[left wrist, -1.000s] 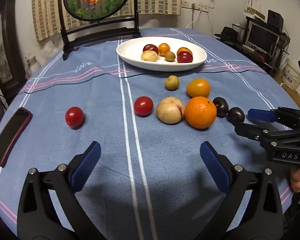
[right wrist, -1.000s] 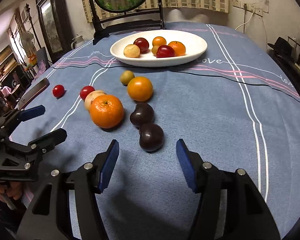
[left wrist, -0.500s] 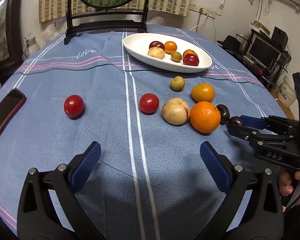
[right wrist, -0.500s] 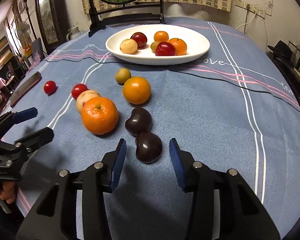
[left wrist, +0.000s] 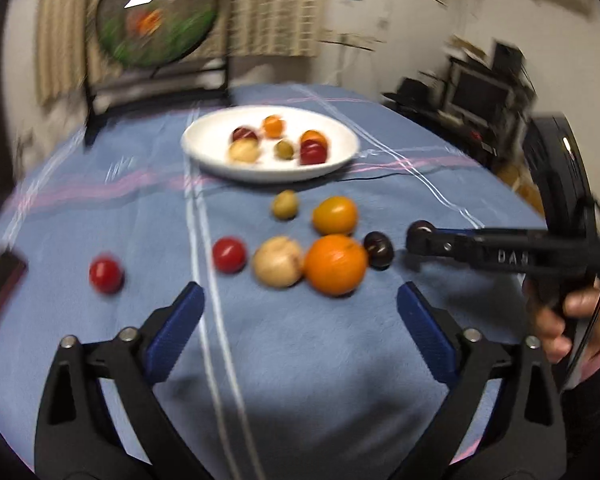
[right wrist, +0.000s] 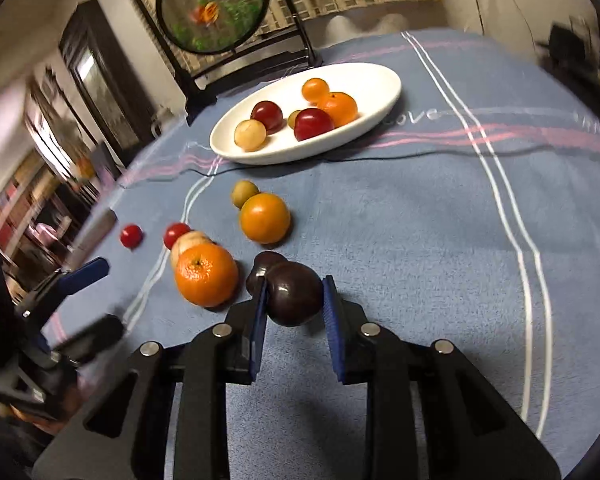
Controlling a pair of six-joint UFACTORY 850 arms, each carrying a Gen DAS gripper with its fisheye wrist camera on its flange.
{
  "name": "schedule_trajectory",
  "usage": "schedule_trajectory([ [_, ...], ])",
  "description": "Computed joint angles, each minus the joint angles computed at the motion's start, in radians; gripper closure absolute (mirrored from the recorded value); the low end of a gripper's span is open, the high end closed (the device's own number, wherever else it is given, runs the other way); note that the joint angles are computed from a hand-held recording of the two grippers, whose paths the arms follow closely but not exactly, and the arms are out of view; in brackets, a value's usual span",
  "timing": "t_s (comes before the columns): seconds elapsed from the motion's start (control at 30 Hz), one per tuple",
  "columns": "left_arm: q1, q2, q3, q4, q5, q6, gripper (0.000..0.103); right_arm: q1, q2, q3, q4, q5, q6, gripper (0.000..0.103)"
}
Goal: Organize fruits
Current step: 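Grasp a tangerine with the left tool while the right tool holds the dark plum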
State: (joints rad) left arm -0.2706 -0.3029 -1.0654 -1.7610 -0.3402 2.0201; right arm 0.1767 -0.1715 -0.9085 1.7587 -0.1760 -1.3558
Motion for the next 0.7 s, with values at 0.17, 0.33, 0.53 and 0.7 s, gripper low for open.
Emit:
schedule_trajectory([
  [0.17, -0.046, -0.026, -0.045, 0.082, 0.027, 0.058, 0.018, -0.012, -0.004, -0.001, 0.0, -0.036, 0.016, 0.076],
  [0.33, -0.057, -0.084, -0.126, 0.396, 0.027, -0.124, 0.026, -0.022, -0.003, 0.003, 0.005, -0.06, 0.027, 0.076],
  [0.53, -0.064, -0.13, -0.197, 0.597, -0.011, -0.224, 0.028, -0.026, -0.004, 0.003, -0.012, -0.075, 0.037, 0.076],
  [0.7, -0.07, -0.167, -0.239, 0.732, -0.024, -0.34, 0.041, -0.027, -0.006, 0.002, -0.035, -0.083, 0.058, 0.076],
])
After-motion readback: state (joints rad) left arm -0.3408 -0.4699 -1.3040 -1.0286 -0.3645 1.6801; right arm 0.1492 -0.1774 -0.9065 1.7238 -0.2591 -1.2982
